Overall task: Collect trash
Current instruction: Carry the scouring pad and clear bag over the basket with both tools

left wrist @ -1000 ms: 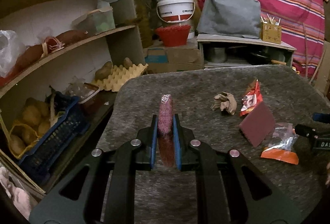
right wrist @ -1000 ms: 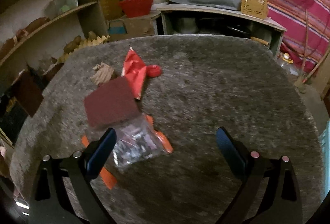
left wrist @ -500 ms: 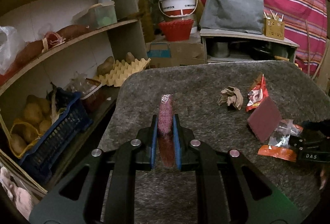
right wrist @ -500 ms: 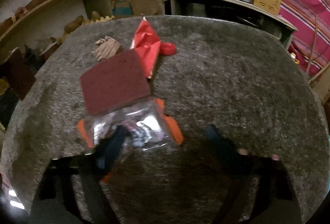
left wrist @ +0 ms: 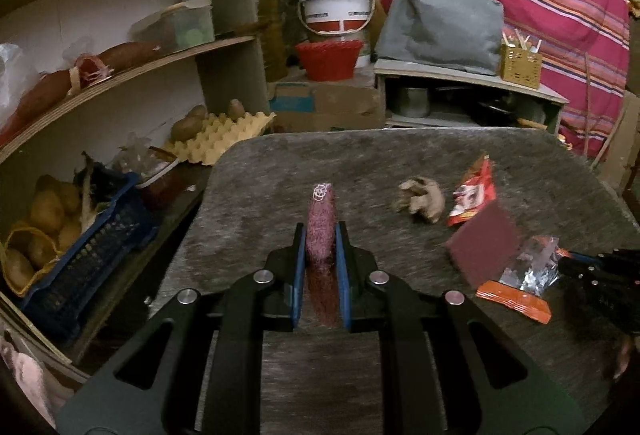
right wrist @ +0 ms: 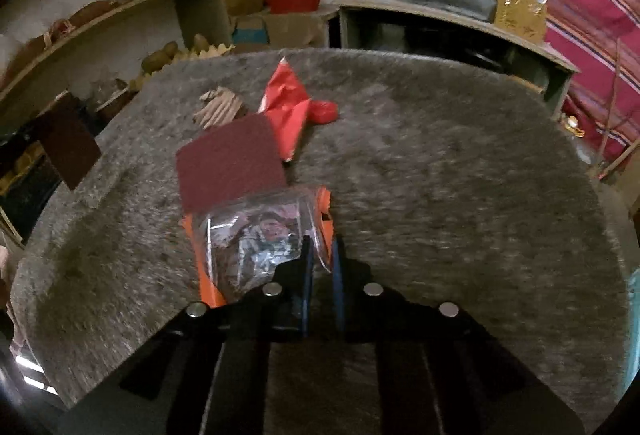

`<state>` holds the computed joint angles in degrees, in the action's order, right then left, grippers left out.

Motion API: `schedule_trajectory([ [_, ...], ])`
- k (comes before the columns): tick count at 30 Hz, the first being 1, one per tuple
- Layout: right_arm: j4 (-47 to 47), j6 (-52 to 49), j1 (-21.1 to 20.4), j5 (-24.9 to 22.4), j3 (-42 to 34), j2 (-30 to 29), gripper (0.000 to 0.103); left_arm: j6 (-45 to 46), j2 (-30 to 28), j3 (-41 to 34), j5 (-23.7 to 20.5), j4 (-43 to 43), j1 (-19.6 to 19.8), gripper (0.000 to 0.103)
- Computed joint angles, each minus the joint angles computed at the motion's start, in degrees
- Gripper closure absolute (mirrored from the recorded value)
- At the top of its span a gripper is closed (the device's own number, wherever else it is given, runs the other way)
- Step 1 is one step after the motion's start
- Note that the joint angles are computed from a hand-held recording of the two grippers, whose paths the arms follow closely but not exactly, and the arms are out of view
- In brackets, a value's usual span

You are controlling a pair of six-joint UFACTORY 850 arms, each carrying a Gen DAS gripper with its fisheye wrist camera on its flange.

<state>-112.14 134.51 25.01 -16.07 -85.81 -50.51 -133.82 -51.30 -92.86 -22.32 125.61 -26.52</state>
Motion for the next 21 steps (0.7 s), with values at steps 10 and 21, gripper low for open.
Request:
schedule_trajectory([
  [10,-13.45,17.28,-3.67,-8.66,15.50,11.18,0.095,0.09,-2.81,-5.56,2.02,0.59,-4.85,0.090],
  [21,-22.90,33.44,-10.38,-16.68,33.49,23.87,0.095,-0.25,-6.75,-12.53,5.27,1.96,-10.07,0.090],
])
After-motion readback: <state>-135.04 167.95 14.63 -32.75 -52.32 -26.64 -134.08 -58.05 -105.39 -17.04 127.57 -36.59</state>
